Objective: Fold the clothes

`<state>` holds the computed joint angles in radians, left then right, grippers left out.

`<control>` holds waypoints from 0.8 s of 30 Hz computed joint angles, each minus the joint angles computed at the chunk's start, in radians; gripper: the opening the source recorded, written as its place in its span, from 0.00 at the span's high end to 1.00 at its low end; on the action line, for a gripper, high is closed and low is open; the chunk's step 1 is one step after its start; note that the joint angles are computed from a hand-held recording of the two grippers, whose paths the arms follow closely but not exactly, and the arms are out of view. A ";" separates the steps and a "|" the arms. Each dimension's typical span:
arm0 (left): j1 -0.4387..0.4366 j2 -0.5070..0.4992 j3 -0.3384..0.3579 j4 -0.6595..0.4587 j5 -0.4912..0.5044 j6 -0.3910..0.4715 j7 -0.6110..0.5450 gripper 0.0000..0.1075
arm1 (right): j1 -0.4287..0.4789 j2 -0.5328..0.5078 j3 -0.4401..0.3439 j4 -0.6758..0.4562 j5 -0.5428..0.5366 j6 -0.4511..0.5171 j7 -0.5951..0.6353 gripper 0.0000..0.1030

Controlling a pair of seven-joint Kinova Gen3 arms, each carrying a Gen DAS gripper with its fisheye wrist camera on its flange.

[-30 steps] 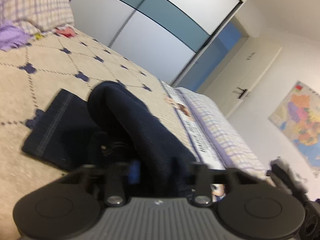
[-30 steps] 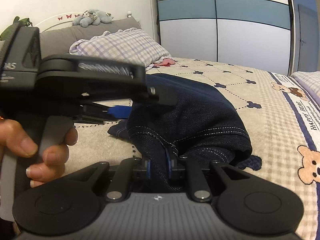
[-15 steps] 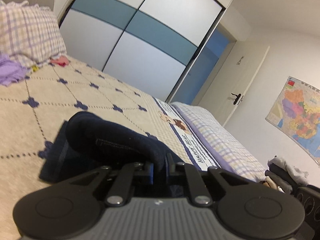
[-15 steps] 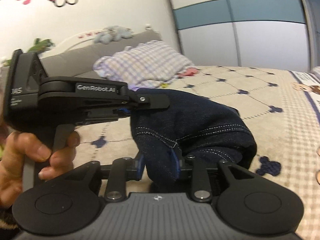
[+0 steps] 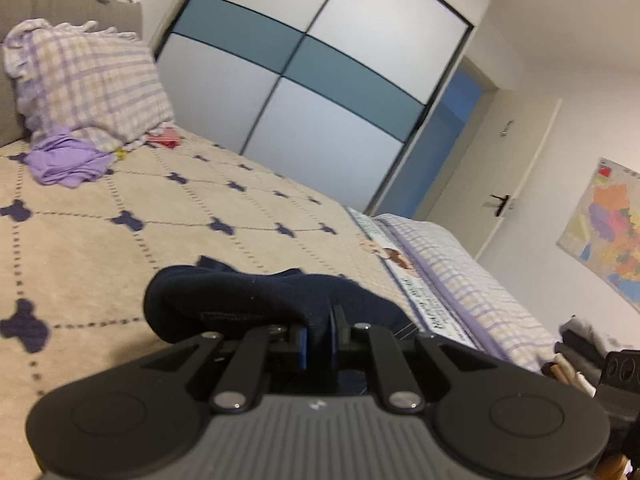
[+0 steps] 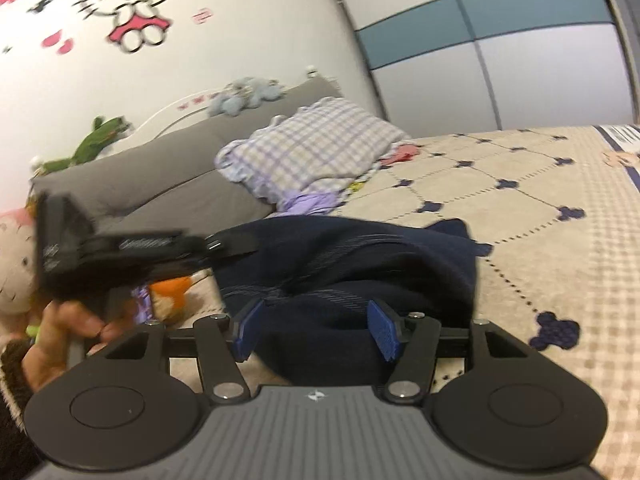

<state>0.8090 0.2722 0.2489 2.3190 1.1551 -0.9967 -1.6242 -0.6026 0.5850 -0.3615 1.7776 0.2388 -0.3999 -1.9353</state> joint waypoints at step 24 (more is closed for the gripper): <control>-0.044 -0.097 0.023 0.134 0.164 0.188 -0.089 0.80 | -0.375 0.122 0.467 -0.240 -0.497 0.293 0.133 0.42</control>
<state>0.7654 0.1747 0.2719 2.4532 1.3194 -0.8087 -1.7136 -0.9777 0.7070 0.1058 1.5374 -0.2579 -0.1065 -1.8025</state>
